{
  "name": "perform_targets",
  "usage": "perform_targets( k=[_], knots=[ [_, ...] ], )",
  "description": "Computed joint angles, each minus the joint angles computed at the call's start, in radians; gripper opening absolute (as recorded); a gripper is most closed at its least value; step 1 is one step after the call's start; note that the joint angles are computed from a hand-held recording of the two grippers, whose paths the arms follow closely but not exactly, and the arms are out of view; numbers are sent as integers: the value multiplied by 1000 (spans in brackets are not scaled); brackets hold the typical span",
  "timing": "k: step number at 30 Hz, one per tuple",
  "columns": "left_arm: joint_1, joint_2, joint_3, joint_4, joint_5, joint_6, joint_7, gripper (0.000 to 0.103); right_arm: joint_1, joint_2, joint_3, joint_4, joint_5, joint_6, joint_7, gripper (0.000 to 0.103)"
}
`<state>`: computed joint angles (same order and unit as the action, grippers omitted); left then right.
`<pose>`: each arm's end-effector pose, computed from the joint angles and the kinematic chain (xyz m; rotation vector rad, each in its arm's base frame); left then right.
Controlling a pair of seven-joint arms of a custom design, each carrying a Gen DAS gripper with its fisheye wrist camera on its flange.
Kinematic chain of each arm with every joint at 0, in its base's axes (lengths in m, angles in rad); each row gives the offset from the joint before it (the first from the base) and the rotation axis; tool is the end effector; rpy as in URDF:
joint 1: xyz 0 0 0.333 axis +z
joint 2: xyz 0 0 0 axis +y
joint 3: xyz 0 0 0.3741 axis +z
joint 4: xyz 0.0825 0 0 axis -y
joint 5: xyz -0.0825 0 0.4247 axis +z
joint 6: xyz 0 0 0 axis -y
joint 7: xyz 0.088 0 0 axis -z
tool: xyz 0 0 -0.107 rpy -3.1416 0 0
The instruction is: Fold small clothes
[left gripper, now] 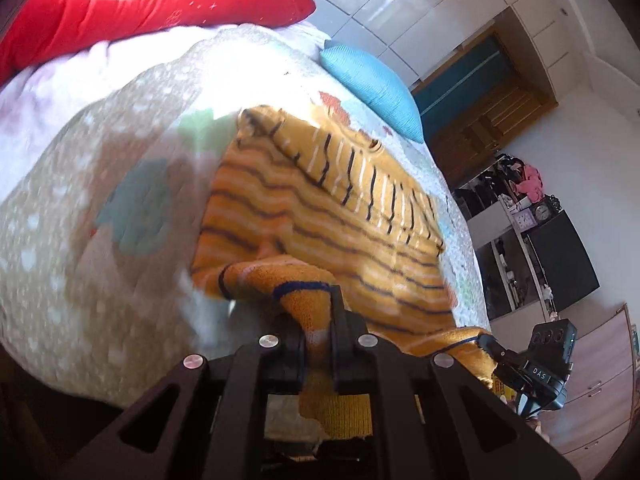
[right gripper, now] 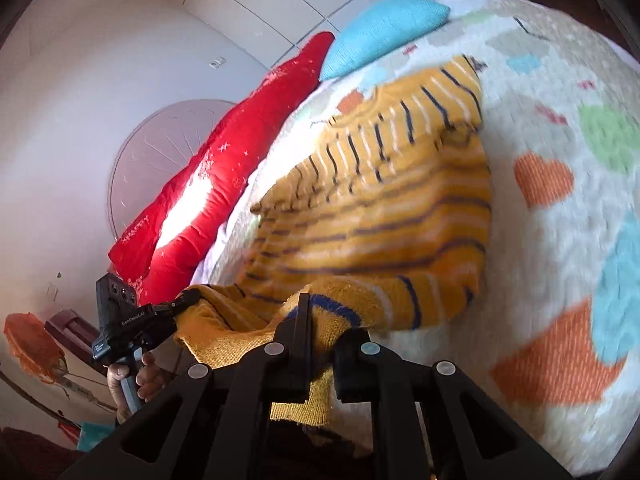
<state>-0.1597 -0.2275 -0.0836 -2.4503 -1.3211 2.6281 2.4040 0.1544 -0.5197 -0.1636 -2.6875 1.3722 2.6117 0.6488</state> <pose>0.4865 -0.0978 0.4459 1.9534 -1.9590 1.3022 0.4000 -0.0262 0.4504 -1.3459 1.6493 0.0210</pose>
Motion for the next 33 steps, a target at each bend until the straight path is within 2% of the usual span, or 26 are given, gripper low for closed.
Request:
perform_targets(
  k=[3,6,7,9,10,12,13,14,15,17,23,27,28,29,31,32,33],
  knots=[
    [-3,149,-31,182,49,76,-38,8,8,161,2,180,50,35,-69,9],
    [13,345,-62,395,205,100,-216,9,-23,366,20,372,28,64,-36,12],
    [18,412,-68,464,263,96,-280,9,-42,434,28,429,-10,71,12,12],
    [24,518,-68,577,359,73,-400,11,-79,557,44,527,-135,77,170,22],
    [36,557,-72,623,376,41,-446,14,-96,601,49,564,-174,68,229,24],
    [100,599,-119,675,299,-25,-431,22,-143,652,62,607,-123,8,237,37],
    [129,601,-144,678,259,-32,-405,34,-167,665,73,618,-69,-17,216,42],
    [154,597,-168,674,224,-26,-369,46,-186,670,85,623,-28,-21,197,52],
    [171,589,-187,667,202,-7,-336,51,-199,673,96,627,-6,-8,181,59],
    [171,571,-192,656,228,42,-325,59,-212,667,109,628,0,21,173,62],
    [167,515,-180,591,372,115,-361,63,-207,605,122,587,-63,118,181,66],
    [126,452,-163,483,561,204,-376,64,-163,516,134,502,-110,167,102,66],
    [124,435,-176,455,576,229,-349,64,-149,496,135,480,-95,161,57,66],
    [139,419,-203,430,542,239,-280,64,-135,481,132,461,-80,139,16,66],
    [150,410,-234,412,473,222,-162,64,-114,481,124,450,-95,70,-13,66],
    [140,417,-232,414,499,215,-165,64,-105,496,126,453,-134,67,5,66],
    [98,431,-195,416,589,232,-239,64,-97,520,130,464,-198,93,50,66]
  ],
)
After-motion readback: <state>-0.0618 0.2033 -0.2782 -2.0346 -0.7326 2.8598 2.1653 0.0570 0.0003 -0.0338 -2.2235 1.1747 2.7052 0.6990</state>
